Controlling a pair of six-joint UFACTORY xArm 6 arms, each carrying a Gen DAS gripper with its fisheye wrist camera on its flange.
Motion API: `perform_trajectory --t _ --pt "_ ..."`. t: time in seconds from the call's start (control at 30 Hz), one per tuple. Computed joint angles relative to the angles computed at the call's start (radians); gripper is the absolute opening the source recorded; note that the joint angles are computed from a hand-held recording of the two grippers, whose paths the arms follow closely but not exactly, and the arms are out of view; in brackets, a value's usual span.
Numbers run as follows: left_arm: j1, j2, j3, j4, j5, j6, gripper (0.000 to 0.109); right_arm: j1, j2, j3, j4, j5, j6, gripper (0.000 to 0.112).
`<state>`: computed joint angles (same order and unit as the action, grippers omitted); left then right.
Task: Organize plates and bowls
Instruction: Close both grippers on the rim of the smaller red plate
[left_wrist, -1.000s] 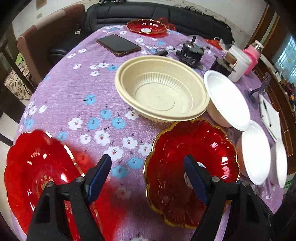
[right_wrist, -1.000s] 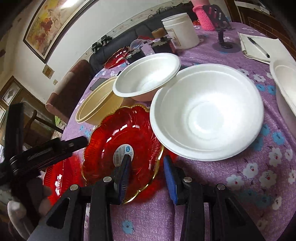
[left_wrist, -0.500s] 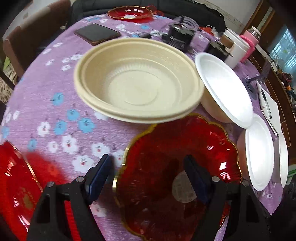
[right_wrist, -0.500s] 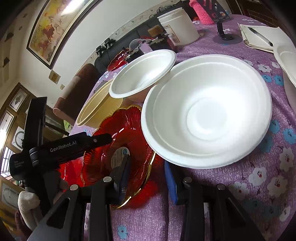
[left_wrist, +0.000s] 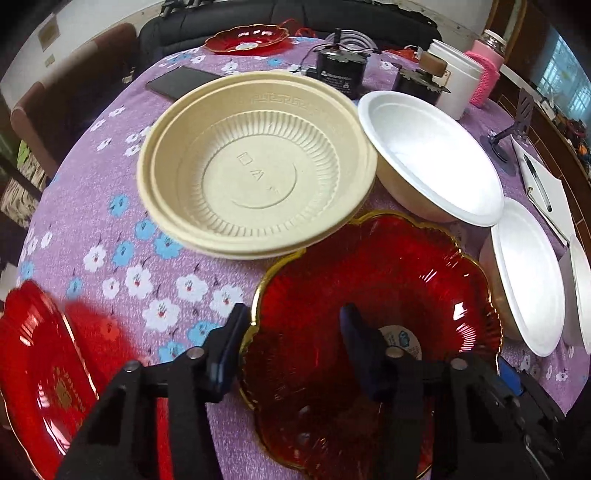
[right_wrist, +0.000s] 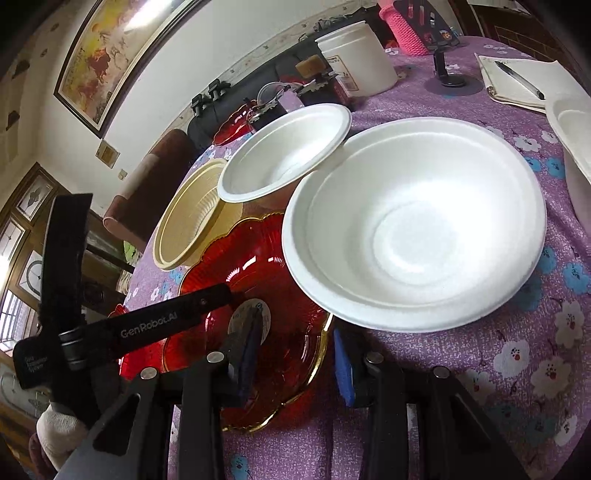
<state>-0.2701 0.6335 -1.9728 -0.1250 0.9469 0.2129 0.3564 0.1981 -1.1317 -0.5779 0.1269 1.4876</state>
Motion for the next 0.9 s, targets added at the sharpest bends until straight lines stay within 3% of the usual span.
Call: perform_trajectory --t 0.13,0.2,0.33,0.6,0.83,0.9 --pt "0.012 -0.031 0.037 -0.003 0.008 -0.032 0.034 0.005 -0.012 0.003 -0.02 0.044 0.015 0.027" --pt "0.017 -0.048 0.06 -0.002 0.003 -0.048 0.034 0.003 -0.016 0.021 0.018 0.017 -0.009 0.017" --pt "0.032 -0.105 0.131 -0.023 -0.018 -0.06 0.034 -0.001 -0.024 0.04 0.019 -0.034 -0.01 0.013" --pt "0.059 -0.228 0.278 -0.073 -0.1 -0.033 0.034 -0.032 -0.043 0.03 -0.321 -0.131 0.277 0.013" --pt "0.092 -0.354 0.424 -0.195 -0.182 0.013 0.034 -0.021 -0.061 0.024 -0.414 -0.147 0.378 0.013" --pt "0.1 -0.382 0.455 -0.237 -0.194 0.032 0.034 -0.015 -0.085 0.015 -0.532 -0.124 0.493 0.013"
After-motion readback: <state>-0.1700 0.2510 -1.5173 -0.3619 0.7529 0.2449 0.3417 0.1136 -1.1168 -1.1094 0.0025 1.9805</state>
